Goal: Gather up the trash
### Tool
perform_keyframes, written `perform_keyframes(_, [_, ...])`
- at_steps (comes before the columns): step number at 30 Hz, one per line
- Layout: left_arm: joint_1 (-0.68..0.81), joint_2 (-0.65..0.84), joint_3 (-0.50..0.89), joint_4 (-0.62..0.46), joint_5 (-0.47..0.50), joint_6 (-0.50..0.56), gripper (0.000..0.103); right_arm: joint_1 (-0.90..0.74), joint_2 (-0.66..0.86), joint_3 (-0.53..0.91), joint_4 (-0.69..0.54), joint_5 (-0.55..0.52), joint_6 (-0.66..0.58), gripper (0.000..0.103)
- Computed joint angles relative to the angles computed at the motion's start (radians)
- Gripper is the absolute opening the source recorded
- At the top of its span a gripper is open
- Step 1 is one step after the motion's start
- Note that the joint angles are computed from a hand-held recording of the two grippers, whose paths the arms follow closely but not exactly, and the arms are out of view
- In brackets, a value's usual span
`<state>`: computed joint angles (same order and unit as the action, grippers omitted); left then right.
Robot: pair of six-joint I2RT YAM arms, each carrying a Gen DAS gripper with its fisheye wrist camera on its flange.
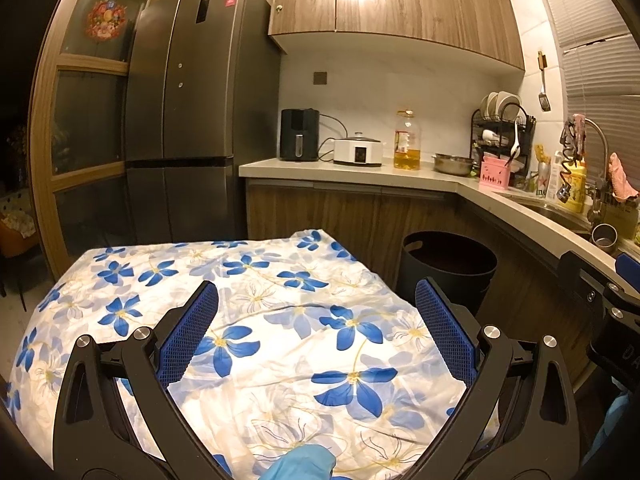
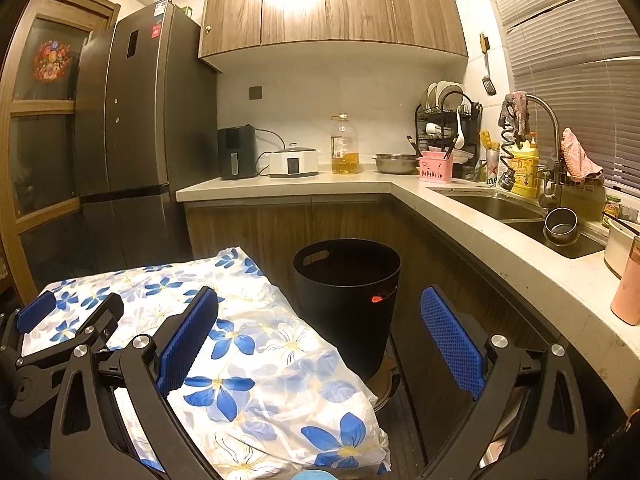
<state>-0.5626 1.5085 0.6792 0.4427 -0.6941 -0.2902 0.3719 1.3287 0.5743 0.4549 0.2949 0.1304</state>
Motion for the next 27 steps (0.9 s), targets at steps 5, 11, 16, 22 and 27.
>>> perform_keyframes(5, [-0.003, 0.002, 0.004, 0.004, 0.0, 0.009, 0.097, -0.003, 0.0, 0.004, -0.003, -0.002, 0.0, 0.098])
perform_keyframes(11, [-0.006, 0.002, 0.006, 0.008, 0.003, 0.015, 0.097, -0.009, -0.006, 0.005, -0.002, -0.003, 0.001, 0.098])
perform_keyframes(16, [-0.015, 0.007, 0.013, 0.009, -0.001, 0.02, 0.097, -0.018, -0.008, 0.006, -0.001, -0.009, 0.005, 0.098])
perform_keyframes(22, [-0.022, 0.009, 0.018, 0.007, -0.005, 0.025, 0.097, -0.02, -0.012, 0.005, -0.004, -0.013, 0.004, 0.098])
perform_keyframes(27, [-0.025, 0.011, 0.021, 0.007, -0.009, 0.024, 0.097, -0.02, -0.013, 0.004, -0.003, -0.012, 0.005, 0.098])
